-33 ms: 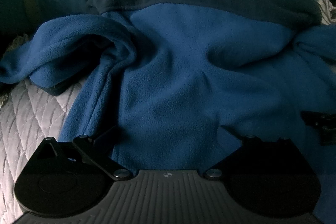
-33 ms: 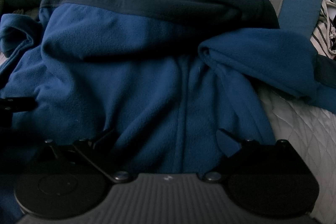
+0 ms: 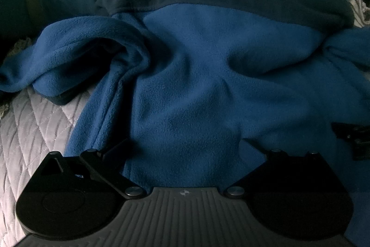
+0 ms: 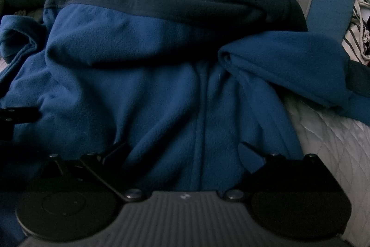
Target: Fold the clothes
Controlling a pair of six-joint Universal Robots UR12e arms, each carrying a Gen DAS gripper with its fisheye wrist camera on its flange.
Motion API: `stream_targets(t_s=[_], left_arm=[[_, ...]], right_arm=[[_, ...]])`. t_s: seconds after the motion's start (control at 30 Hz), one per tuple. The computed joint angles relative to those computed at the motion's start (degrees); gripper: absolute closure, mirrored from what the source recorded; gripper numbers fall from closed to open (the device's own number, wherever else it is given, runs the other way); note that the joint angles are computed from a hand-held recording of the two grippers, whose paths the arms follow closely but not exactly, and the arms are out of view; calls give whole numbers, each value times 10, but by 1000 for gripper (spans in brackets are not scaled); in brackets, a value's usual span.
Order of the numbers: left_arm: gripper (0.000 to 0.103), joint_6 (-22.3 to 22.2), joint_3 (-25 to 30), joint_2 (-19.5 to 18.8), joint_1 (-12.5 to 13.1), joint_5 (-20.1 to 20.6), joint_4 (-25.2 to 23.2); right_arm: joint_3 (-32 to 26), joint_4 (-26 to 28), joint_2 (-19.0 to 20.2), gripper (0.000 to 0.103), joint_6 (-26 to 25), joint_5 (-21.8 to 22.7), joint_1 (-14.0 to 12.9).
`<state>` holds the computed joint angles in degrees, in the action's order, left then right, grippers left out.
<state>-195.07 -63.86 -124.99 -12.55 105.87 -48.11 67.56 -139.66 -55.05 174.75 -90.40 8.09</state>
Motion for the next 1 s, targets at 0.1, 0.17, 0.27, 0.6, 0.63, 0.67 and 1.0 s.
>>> stream_targets(t_s=[0.1, 0.17, 0.27, 0.6, 0.63, 0.67, 1.0], left_arm=[[0, -1, -1, 1, 0, -1, 2], [0, -2, -2, 1, 0, -2, 3], [0, -2, -3, 2, 1, -3, 4], [0, -2, 1, 2, 0, 0, -4], [0, -2, 1, 2, -1, 0, -5], [0, -2, 1, 2, -1, 0, -4], [0, -3, 1, 2, -2, 1, -6]], right_arm=[[-1, 1, 0, 0, 0, -1, 0], [-1, 1, 0, 0, 1, -1, 0], [-1, 1, 0, 0, 1, -2, 1], [0, -3, 0, 0, 2, -4, 2], [0, -3, 0, 0, 2, -4, 2], [0, -3, 0, 0, 1, -4, 1], [-4, 4, 1, 0, -1, -4, 1]])
